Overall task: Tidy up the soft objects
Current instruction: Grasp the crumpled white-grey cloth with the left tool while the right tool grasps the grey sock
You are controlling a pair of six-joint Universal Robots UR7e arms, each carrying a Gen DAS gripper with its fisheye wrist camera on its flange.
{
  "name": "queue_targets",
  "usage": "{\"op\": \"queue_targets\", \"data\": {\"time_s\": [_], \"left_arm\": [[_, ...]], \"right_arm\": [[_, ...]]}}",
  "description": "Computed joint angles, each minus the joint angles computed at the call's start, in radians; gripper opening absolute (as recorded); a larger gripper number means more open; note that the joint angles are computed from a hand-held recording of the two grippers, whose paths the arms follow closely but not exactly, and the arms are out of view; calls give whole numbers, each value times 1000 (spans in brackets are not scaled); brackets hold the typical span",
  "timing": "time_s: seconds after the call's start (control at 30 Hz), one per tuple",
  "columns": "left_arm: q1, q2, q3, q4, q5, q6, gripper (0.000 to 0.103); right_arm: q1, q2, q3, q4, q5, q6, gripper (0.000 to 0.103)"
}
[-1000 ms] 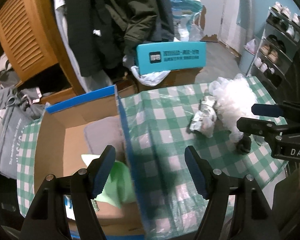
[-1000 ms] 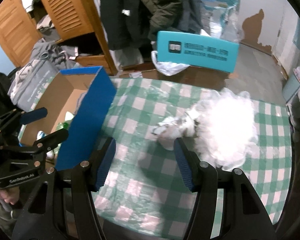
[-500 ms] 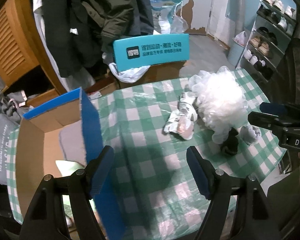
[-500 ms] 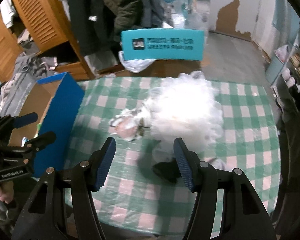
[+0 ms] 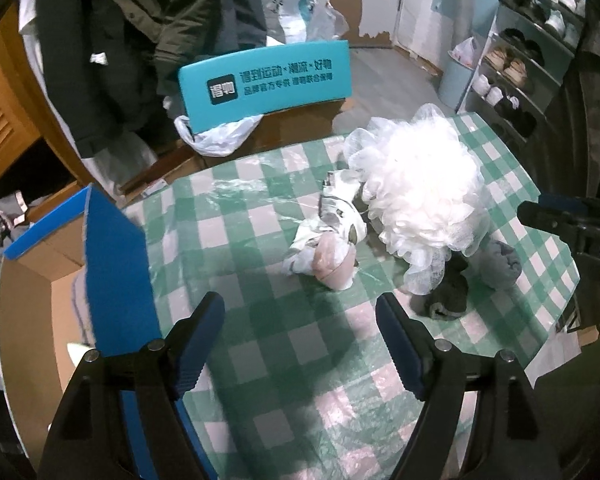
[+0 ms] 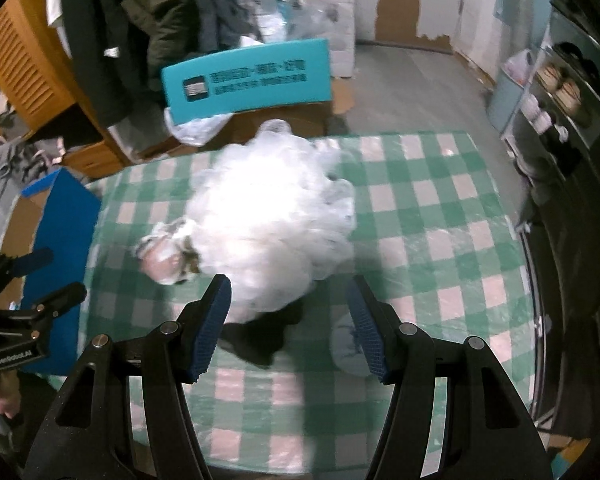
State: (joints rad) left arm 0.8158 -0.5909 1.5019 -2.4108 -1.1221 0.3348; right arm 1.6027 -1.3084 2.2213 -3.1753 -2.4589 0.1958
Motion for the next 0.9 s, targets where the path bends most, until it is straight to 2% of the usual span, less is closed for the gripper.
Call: {"op": "queue_targets", "data": {"time_s": [0.17,0.47,0.9], "left_arm": [[3,43,-34,23,-12,-7,81],[18,136,-130,87,-30,-38,81],[19,235,-231,120,-10,-16,81]], "right_arm": [[-44,-21,30,21,6,35,60],[-138,-46,86,34,61,86,60],[-215,-19,100,56,123,73,60]]}}
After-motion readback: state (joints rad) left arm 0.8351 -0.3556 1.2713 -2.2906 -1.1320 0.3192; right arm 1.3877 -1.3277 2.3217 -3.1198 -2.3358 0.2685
